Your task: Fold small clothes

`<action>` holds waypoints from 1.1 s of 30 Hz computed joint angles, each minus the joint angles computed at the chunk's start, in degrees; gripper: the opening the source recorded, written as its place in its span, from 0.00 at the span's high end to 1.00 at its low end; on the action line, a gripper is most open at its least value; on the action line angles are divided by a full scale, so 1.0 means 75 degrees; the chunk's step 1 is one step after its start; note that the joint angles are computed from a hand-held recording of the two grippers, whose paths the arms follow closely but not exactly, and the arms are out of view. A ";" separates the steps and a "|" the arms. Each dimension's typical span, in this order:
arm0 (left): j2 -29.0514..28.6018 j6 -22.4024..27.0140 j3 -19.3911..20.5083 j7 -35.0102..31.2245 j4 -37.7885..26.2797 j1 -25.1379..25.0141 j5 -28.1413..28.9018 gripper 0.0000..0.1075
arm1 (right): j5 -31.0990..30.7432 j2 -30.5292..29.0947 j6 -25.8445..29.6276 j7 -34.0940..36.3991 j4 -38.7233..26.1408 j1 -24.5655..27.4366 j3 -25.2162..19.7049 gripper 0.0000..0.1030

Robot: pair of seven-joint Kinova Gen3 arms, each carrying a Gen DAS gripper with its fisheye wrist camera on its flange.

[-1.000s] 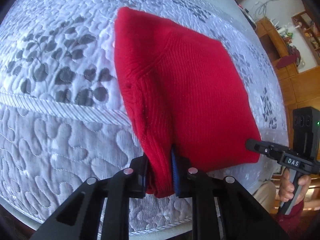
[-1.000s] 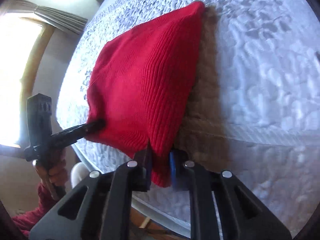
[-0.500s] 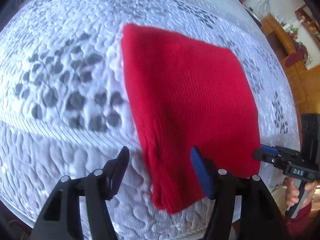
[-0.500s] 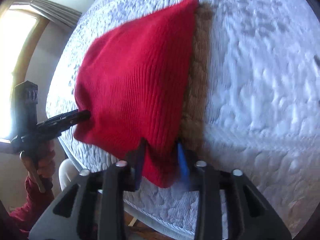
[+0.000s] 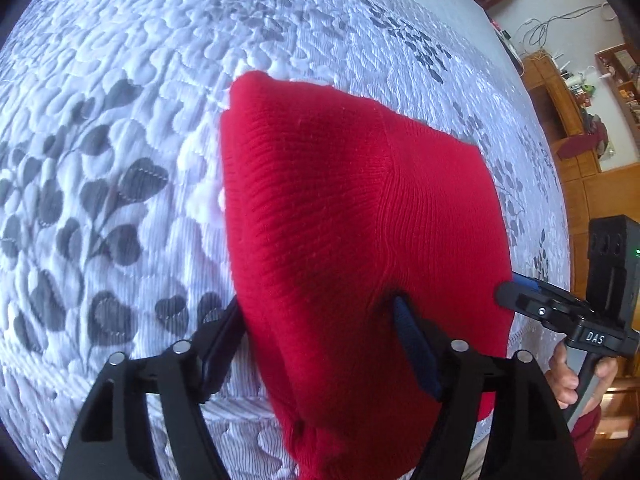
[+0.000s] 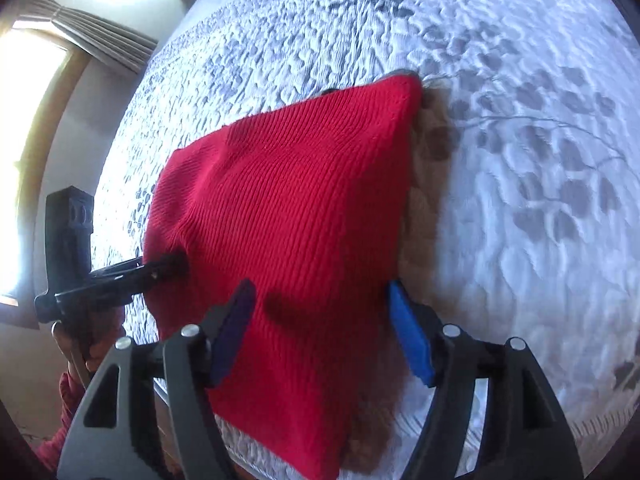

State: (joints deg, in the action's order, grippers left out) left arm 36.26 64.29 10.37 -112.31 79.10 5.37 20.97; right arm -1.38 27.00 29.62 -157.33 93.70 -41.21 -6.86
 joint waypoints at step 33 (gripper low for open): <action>-0.0801 -0.0508 0.0635 0.0323 0.0137 0.1036 0.1279 0.70 | 0.0574 -0.2813 -0.0417 -0.0689 0.2390 0.0252 0.0157 0.64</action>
